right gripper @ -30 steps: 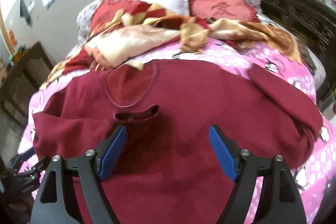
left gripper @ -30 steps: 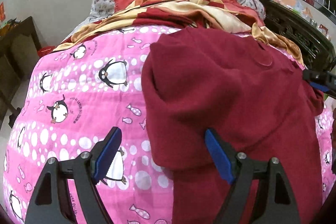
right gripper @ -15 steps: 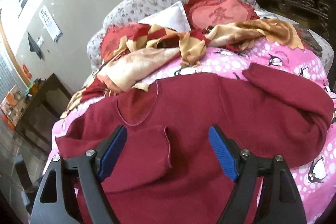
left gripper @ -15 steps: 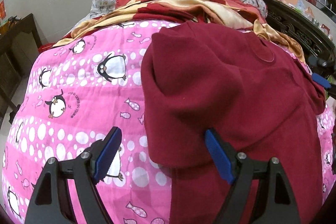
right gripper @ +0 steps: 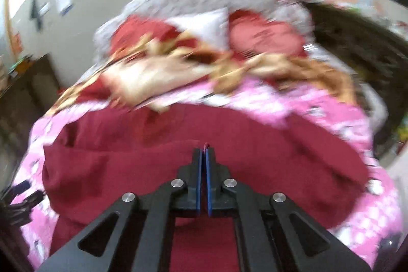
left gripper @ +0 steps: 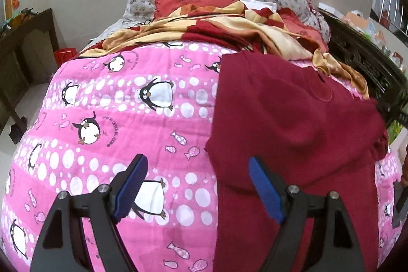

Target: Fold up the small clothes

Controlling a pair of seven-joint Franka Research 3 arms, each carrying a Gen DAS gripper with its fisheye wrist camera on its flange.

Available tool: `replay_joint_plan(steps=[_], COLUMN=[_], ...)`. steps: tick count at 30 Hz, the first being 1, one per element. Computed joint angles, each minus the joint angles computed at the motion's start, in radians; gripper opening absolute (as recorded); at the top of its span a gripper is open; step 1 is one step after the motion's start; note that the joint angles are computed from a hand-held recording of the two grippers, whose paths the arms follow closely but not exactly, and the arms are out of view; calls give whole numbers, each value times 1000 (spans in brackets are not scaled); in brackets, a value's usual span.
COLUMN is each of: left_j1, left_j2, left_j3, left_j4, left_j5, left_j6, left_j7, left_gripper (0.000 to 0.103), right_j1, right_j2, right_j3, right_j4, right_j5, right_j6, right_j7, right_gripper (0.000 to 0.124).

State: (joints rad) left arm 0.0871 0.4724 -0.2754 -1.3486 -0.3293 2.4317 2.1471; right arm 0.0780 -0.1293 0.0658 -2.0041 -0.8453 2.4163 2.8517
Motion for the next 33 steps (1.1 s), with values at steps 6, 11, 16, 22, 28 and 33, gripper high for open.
replay_joint_plan(steps=[6, 11, 16, 22, 28, 33], left_j1=[-34, -65, -63, -50, -64, -32], left_j2=[6, 71, 107, 105, 123, 77], left_j3=[13, 38, 29, 13, 22, -3], left_j4=[-24, 50, 94, 81, 102, 63], left_j5=[61, 141, 160, 155, 175, 127], left_j6=[23, -12, -45, -36, -56, 3], left_j7=[-12, -97, -142, -134, -149, -121], left_gripper=[85, 85, 85, 85, 85, 85], right_j1=[11, 26, 95, 163, 236, 265], right_j2=[67, 63, 328, 548, 553, 358], right_j3=[-33, -48, -25, -59, -172, -213], right_j4=[47, 31, 311, 613, 591, 329], right_j5=[170, 165, 579, 651, 599, 508], right_j6=[-117, 244, 336, 117, 131, 267], right_j7=[-192, -234, -846, -1031, -835, -648], right_gripper=[13, 52, 52, 6, 8, 24])
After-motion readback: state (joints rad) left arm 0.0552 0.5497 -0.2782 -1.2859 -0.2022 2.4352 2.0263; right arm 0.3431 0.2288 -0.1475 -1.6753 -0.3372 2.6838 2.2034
